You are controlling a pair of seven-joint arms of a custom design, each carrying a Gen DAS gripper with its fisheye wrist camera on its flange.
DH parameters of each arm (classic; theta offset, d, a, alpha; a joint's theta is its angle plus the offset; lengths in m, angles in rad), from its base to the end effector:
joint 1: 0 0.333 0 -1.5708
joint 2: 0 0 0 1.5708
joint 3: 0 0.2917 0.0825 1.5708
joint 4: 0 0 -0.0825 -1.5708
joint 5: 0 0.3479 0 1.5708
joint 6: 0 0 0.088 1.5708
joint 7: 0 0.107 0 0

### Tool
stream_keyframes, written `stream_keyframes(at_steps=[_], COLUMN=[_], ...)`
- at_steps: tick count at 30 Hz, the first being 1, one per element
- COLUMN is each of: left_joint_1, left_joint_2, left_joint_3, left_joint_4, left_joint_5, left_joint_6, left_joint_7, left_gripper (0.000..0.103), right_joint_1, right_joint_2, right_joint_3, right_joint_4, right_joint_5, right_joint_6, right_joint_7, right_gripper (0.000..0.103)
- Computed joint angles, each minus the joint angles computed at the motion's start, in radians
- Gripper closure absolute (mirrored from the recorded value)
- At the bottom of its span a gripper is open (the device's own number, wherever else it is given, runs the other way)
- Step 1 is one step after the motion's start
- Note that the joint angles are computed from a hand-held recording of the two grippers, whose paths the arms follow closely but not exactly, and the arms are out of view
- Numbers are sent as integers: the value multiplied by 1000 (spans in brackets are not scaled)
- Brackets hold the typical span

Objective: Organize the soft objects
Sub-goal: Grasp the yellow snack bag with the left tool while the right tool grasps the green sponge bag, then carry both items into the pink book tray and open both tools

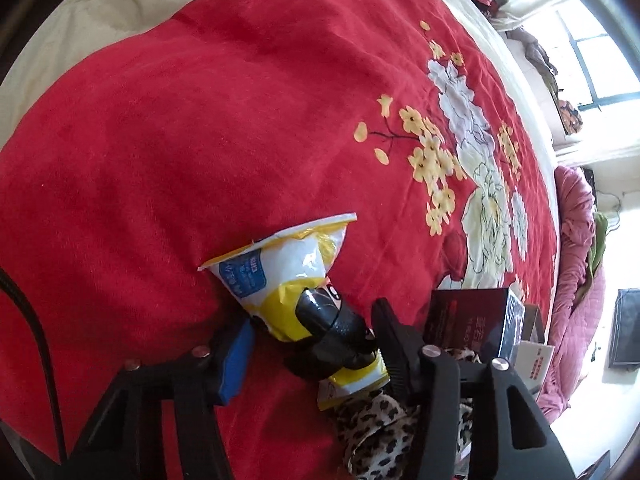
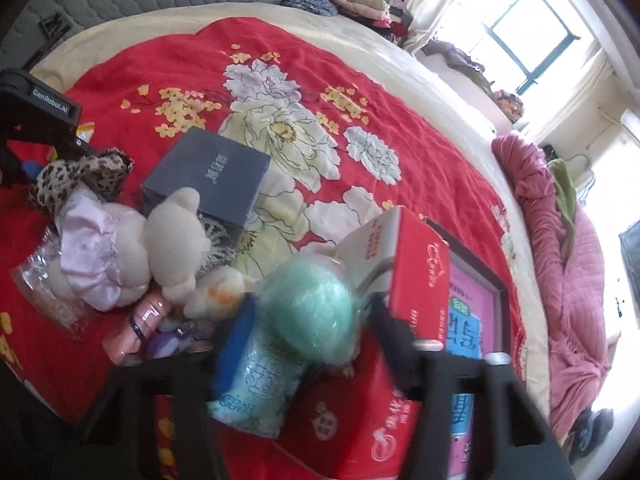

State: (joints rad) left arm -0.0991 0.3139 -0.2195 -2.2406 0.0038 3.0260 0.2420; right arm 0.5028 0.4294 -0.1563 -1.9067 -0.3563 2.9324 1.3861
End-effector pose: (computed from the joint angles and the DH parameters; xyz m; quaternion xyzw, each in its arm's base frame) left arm 0.5300 -0.1721 0.2897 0.9362 -0.2578 0.2357 0.0398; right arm 0.5857 0.2453 0.3418 -0.8968 0.3167 -0.2734 0.1442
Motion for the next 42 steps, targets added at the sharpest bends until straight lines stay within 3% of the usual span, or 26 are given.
stream_keyframes(at_steps=[2, 6, 9, 11, 13, 14, 16, 23, 26, 33, 37, 42], left_joint_1=[-11, -41, -120, -217, -277, -306, -316, -288, -271, -245, -280, -340], left_joint_2=[-5, -30, -65, -105, -141, -167, -202, -273, -247, -90, 39, 268], left_joint_3=[11, 43, 132, 246, 318, 350, 358, 248, 189, 49, 9, -34], left_joint_4=[-4, -46, -66, -82, -84, -80, -72, 12, 75, 320, 518, 873], left_joint_5=[16, 55, 144, 284, 423, 511, 616, 735, 722, 648, 571, 435], left_joint_6=[4, 56, 58, 49, 18, -12, -55, -186, -187, -234, -301, -439], left_joint_7=[-2, -24, -93, -206, -313, -375, -444, -416, -360, -194, -41, 206], left_gripper=[52, 54, 55, 55, 55, 55, 55, 55, 55, 55, 55, 55], right_joint_1=[-11, -136, -193, -214, -231, -237, -261, -303, -325, -370, -397, -454], right_joint_2=[1, -32, -61, -81, -103, -114, -137, -225, -262, -320, -327, -314], right_joint_3=[9, 142, 205, 225, 242, 249, 273, 299, 305, 264, 223, 189], right_joint_4=[-1, -27, -49, -66, -84, -92, -106, -168, -195, -221, -221, -201], right_joint_5=[18, 205, 335, 403, 461, 488, 554, 743, 832, 1046, 1110, 1202], right_joint_6=[8, 19, 24, 34, 43, 50, 54, 74, 85, 85, 83, 49], right_joint_7=[0, -98, -164, -195, -229, -242, -281, -389, -451, -578, -603, -651], right_gripper=[59, 60, 60, 60, 60, 60, 60, 60, 60, 60, 60, 60])
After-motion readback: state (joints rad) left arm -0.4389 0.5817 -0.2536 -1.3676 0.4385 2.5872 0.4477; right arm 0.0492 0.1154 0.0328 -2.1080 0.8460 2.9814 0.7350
